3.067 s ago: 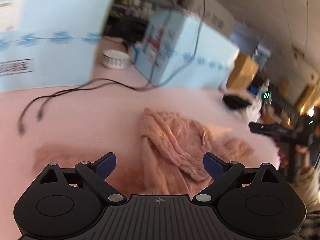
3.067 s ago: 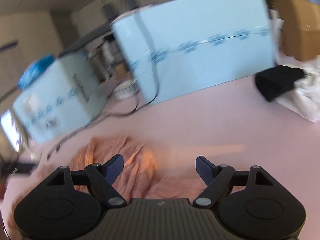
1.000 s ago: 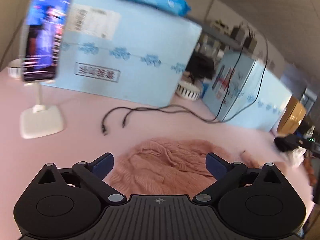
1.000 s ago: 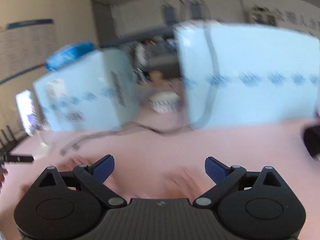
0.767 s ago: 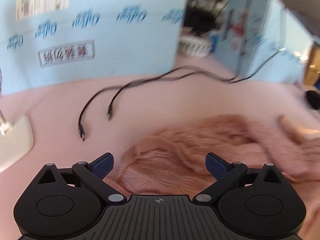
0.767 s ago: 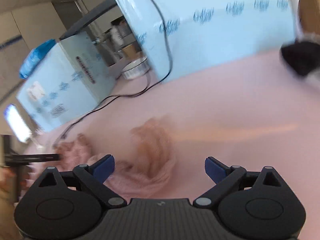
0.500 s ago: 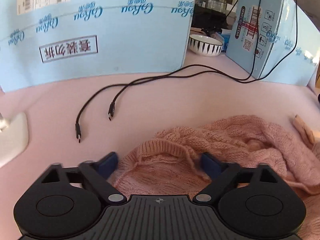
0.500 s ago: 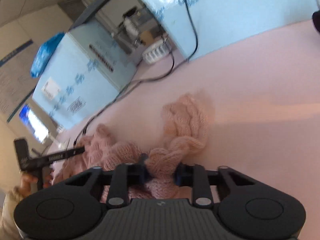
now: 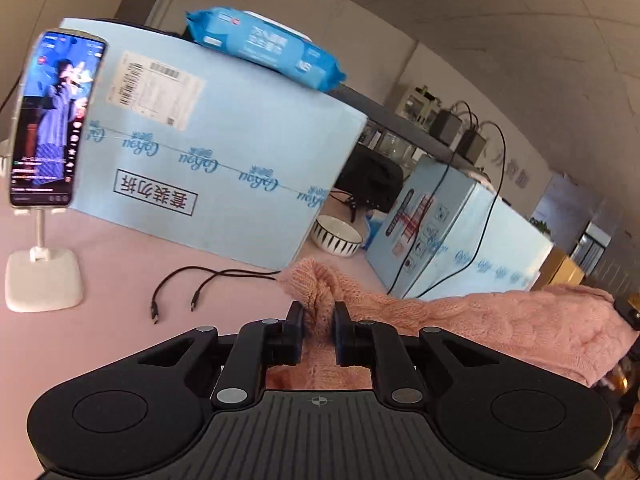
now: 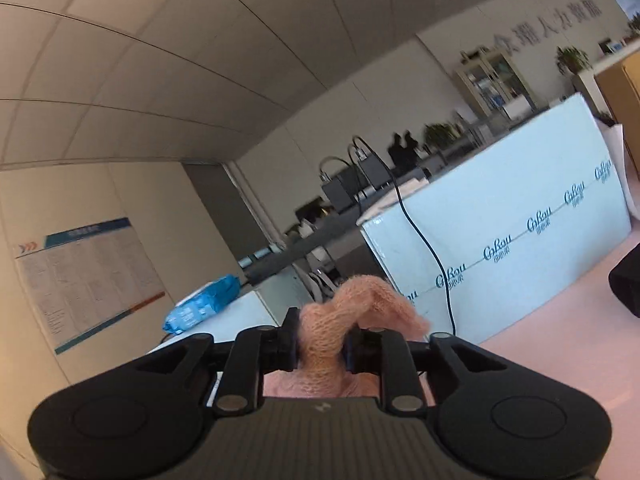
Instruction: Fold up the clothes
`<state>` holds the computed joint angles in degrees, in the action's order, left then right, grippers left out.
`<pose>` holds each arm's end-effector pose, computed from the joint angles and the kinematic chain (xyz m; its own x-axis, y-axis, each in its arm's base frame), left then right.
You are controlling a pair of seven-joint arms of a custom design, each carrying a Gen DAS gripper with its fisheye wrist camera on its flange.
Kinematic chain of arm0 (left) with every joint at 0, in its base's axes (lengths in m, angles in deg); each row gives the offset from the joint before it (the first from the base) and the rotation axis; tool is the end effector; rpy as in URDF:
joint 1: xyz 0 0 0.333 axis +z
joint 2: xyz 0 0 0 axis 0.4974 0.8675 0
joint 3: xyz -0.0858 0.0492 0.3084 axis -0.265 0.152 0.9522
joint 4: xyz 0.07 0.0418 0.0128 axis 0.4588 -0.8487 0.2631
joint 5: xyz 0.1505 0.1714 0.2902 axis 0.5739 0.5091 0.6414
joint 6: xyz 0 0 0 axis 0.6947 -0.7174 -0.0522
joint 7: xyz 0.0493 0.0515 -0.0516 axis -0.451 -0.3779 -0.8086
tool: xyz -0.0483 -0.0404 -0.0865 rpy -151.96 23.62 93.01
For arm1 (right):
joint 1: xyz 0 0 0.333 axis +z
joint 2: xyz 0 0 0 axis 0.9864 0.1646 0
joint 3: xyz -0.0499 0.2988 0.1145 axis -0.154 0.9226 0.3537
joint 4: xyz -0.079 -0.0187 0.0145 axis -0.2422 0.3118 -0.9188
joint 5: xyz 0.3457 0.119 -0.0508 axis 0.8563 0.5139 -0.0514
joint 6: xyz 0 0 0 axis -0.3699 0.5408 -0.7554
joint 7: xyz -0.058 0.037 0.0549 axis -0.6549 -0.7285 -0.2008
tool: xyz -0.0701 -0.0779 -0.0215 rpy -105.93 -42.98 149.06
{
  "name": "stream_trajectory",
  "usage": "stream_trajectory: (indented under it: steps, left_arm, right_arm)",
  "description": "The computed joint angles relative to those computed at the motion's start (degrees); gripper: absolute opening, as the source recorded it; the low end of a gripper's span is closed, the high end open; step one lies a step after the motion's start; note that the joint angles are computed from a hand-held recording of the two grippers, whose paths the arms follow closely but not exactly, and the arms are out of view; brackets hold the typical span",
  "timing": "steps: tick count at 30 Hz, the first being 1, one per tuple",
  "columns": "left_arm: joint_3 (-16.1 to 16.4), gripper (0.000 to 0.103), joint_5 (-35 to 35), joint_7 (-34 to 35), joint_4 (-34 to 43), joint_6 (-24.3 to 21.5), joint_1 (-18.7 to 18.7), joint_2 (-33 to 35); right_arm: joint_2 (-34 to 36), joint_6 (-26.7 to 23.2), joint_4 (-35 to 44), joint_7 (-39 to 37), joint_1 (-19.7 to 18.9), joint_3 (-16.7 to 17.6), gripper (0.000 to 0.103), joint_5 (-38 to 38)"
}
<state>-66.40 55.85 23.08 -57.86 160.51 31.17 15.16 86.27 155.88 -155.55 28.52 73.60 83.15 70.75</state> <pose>0.5324 -0.1300 0.5644 0.1841 -0.8941 0.4082 -0.3566 -0.4477 -0.8200 0.6765 -0.0256 0.6011 0.5370 -0.6595 -0.5259 -0.4550 0.2985 -0.8390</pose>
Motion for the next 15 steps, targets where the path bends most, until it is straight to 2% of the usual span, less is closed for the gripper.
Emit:
stream_trajectory:
  steps: [2,3,4,5,6,7,8,9,10,11,12,15]
  left_arm:
    - [-0.53,0.021,-6.26,6.34,2.21,-9.54,-0.79,2.42]
    - [-0.44,0.039,-8.91,8.76,3.68,-13.47,-1.15,4.27]
    - [-0.22,0.065,-11.12,10.76,5.42,-17.34,-1.58,6.31]
    - [0.11,0.075,-13.41,12.77,7.50,-21.28,-2.11,8.49]
    - [0.34,0.077,-19.70,18.03,8.03,-23.02,-1.87,9.74]
    - [1.49,0.077,-26.89,23.97,8.39,-24.40,-2.33,10.80]
    - [0.77,0.077,-30.12,26.02,6.74,-22.59,-0.78,10.15]
    - [1.15,0.078,-33.01,27.72,4.29,-19.30,-0.11,9.04]
    - [1.70,0.080,-34.46,27.82,0.60,-15.83,0.44,6.82]
    - [2.24,0.082,-35.66,27.74,-3.30,-12.33,1.00,4.40]
    - [2.51,0.085,-36.15,27.38,-6.34,-11.17,1.26,2.11]
    - [2.60,0.086,-40.83,30.08,-13.65,-10.30,1.24,-3.88]
  right_arm:
    - [6.80,6.13,8.99,8.03,4.75,-0.20,0.052,-10.48]
    - [10.49,9.79,13.08,11.99,7.43,-0.77,0.065,-16.39]
    - [14.33,14.11,17.07,17.84,11.00,-2.69,0.065,-23.80]
    - [17.27,16.85,19.84,23.70,14.06,-5.11,0.065,-30.97]
    - [18.33,16.39,20.61,25.55,15.12,-6.46,0.066,-34.75]
    - [18.65,14.88,20.52,24.85,14.52,-6.05,0.069,-36.45]
    - [18.63,13.18,20.01,23.51,13.35,-5.10,0.073,-37.14]
    - [18.27,11.23,19.09,22.15,11.46,-3.66,0.083,-36.62]
    - [18.63,9.23,19.25,23.66,10.43,-3.52,0.087,-37.74]
    - [19.13,6.99,19.73,26.79,9.90,-4.20,0.087,-39.98]
    - [19.91,4.18,20.83,30.17,9.45,-4.98,0.087,-42.56]
    - [23.07,-5.23,24.82,35.99,6.76,-4.26,0.085,-46.67]
